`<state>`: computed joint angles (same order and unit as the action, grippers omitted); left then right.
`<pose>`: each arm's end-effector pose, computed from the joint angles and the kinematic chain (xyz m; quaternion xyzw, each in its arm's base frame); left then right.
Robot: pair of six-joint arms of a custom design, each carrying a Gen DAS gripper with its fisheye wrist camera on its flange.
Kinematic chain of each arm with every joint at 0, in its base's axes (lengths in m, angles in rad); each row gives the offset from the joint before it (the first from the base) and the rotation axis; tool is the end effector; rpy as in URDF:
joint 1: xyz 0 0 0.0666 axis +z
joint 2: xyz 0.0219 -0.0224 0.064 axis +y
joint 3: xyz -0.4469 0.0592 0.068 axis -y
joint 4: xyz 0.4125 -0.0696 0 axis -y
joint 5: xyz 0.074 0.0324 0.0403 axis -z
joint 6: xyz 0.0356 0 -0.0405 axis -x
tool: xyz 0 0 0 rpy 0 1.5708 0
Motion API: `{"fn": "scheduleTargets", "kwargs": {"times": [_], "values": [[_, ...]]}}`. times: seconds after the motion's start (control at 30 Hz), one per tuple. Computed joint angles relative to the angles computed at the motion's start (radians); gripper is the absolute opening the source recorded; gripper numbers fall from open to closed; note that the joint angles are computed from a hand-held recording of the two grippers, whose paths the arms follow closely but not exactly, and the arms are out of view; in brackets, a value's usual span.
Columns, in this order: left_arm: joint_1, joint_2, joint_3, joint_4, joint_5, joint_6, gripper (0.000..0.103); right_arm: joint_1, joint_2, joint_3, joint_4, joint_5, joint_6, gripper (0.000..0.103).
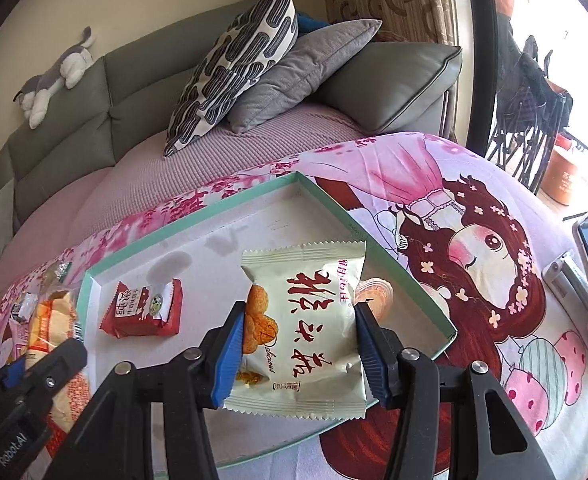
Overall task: Organize snacks
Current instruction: 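Carry both packets into the green tray and open both tools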
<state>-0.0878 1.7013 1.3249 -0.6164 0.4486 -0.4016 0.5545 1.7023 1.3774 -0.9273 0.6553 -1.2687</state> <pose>0.5852 -0.0674 0.3243 0.2879 0.8913 -0.1672 0.3078 0.4968 0.2817 0.3359 0.3746 0.8580 -0.0759 0.3432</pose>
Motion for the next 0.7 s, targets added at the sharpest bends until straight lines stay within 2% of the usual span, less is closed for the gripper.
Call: {"fn": "scheduleTargets", "kwargs": {"times": [0.3,0.37,0.7], "values": [[-0.029,0.051,0.002,-0.015,-0.059,-0.029,0.044,0.000,0.055,0.044,-0.001,-0.050,0.087,0.056],[-0.031,0.062,0.003,-0.018,-0.077,-0.031,0.044,-0.001,0.067,0.054,-0.016,-0.058,0.093,0.056],[-0.029,0.083,0.021,-0.043,-0.075,-0.022,0.044,-0.015,0.088,0.055,-0.027,-0.121,0.089,0.057]]}}
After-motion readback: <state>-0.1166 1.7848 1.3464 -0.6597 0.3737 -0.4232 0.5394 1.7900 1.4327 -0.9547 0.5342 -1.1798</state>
